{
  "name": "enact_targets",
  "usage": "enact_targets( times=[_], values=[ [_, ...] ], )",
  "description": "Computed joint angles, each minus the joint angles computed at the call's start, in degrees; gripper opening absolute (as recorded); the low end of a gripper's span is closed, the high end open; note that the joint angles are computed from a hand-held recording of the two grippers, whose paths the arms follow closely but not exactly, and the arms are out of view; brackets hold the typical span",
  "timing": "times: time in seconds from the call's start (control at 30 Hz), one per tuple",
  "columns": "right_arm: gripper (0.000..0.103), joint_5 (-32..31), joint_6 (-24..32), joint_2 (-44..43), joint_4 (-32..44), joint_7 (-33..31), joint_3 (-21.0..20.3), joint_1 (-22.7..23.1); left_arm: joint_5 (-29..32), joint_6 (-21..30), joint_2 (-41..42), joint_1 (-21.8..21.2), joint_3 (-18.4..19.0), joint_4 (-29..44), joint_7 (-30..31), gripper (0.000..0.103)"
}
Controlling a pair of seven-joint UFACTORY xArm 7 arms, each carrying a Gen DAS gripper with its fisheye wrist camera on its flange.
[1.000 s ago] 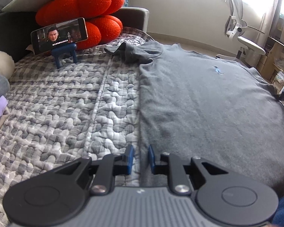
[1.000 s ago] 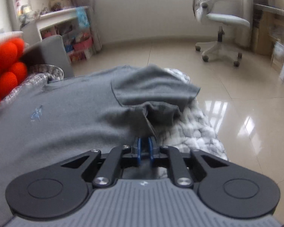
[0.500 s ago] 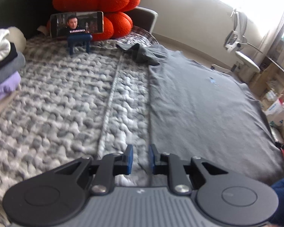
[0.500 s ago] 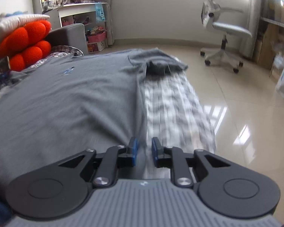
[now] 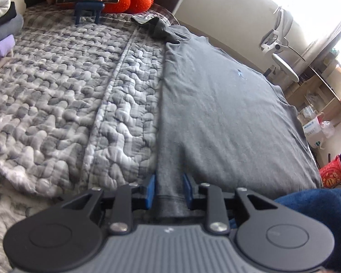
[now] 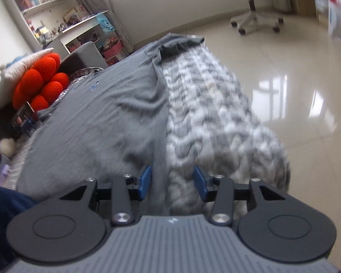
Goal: Fold clothes
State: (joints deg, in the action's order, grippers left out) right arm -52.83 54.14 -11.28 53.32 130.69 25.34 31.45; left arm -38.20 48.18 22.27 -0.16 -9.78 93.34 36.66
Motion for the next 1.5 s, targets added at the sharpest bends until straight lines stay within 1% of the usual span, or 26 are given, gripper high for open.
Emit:
enact_targets(
  times=[0.03,0.07,0.1,0.13,0.17,0.2,0.23,0.33,0.43,0.5,0.57,0.63,0.73,0.83,0.93,1.03,1.13,1.17,1.2,1.27,1.33,1.4,1.5],
  values=[
    [0.047,0.2,0.4,0.3,0.4,0.1,0.2,0.1,0.6,-0.6,0.0,-0.4,0.1,-0.2,-0.2,0.021],
    [0.044,0.9,1.1,0.6,0.9,-0.3,0.2,0.3,1.6,-0.9,0.1,-0.9,0.4,-0.1,-0.9,0.008],
    [0.032,1.6,1.9,1.0,1.5,-0.7,0.2,0.5,2.8,-1.0,0.2,-1.3,0.7,0.1,-1.9,0.003],
    [0.023,2.3,2.6,1.3,2.1,-1.1,0.1,0.7,3.0,-0.7,0.4,-1.2,0.7,0.5,-2.4,0.003],
    [0.006,3.4,3.1,1.6,2.6,-2.3,-0.2,0.9,3.0,-0.7,0.2,-1.1,0.6,0.5,-2.6,0.002],
    [0.005,4.1,3.7,1.8,3.3,-3.6,-0.3,1.2,3.4,-0.9,-0.2,-1.1,0.5,0.2,-2.5,0.002],
    [0.005,4.4,4.4,2.0,3.9,-4.8,-0.3,1.5,3.8,-1.2,-0.7,-1.2,0.6,-0.1,-2.4,0.002],
    [0.004,4.7,7.1,2.9,6.4,-8.3,0.0,2.6,3.9,0.3,-1.6,-0.6,0.7,0.3,-2.6,0.002],
    [0.004,4.0,8.7,2.8,7.7,-8.2,0.3,3.5,3.4,0.4,-2.8,-0.4,0.8,-0.1,-1.6,0.002],
    [0.004,4.1,9.8,3.0,8.7,-8.0,0.6,4.1,4.2,-0.7,-3.2,-0.7,1.1,-0.8,-0.5,0.002],
    [0.004,4.0,9.7,3.4,9.2,-7.8,0.5,4.5,5.7,-1.3,-2.3,-1.3,1.5,-0.3,-0.7,0.002],
    [0.003,5.5,8.8,4.6,9.0,-8.1,-0.1,4.8,6.8,-1.6,-1.0,-1.6,1.7,0.0,-1.7,0.002],
    [0.003,8.0,6.2,5.4,6.9,-6.8,-1.6,4.8,7.6,-3.7,-0.9,-1.8,1.3,-1.3,-1.3,0.002],
    [0.003,7.7,5.7,6.5,7.5,-7.5,-2.3,5.0,7.2,-4.9,-2.0,-1.3,0.7,-2.7,0.8,0.002],
    [0.004,8.7,4.7,6.4,7.4,-9.2,-3.1,5.1,6.9,-4.6,-1.5,-1.2,0.7,-2.1,1.2,0.002],
    [0.010,10.8,3.9,6.1,7.8,-14.4,-3.7,4.8,7.5,-3.7,-1.1,-1.3,0.7,-1.2,1.0,0.002],
    [0.018,12.0,7.0,6.5,10.0,-20.9,-3.3,5.2,7.1,-1.8,-1.2,-0.9,0.5,0.1,1.9,0.004],
    [0.023,11.9,8.5,6.2,10.4,-22.3,-3.1,5.4,6.7,-1.3,-1.2,-0.6,0.6,0.7,1.9,0.005],
    [0.032,11.8,9.9,5.7,10.6,-23.0,-3.0,5.5,6.4,-0.9,-1.2,-0.4,0.7,1.2,2.0,0.005],
    [0.038,11.2,12.8,4.6,10.9,-23.3,-2.5,5.4,5.5,-0.8,-1.3,0.1,0.9,1.9,1.8,0.005],
    [0.038,10.2,15.0,4.0,11.4,-23.9,-2.2,4.9,4.7,-0.6,-1.3,0.7,1.1,2.6,1.5,0.005],
    [0.038,8.5,16.0,3.8,11.9,-24.7,-2.2,4.3,4.1,-0.2,-0.9,0.9,1.1,3.6,1.3,0.006],
    [0.038,4.4,14.1,4.7,12.6,-24.5,-2.9,2.9,4.2,-0.3,1.0,0.4,0.8,6.0,-0.1,0.007]
  ],
)
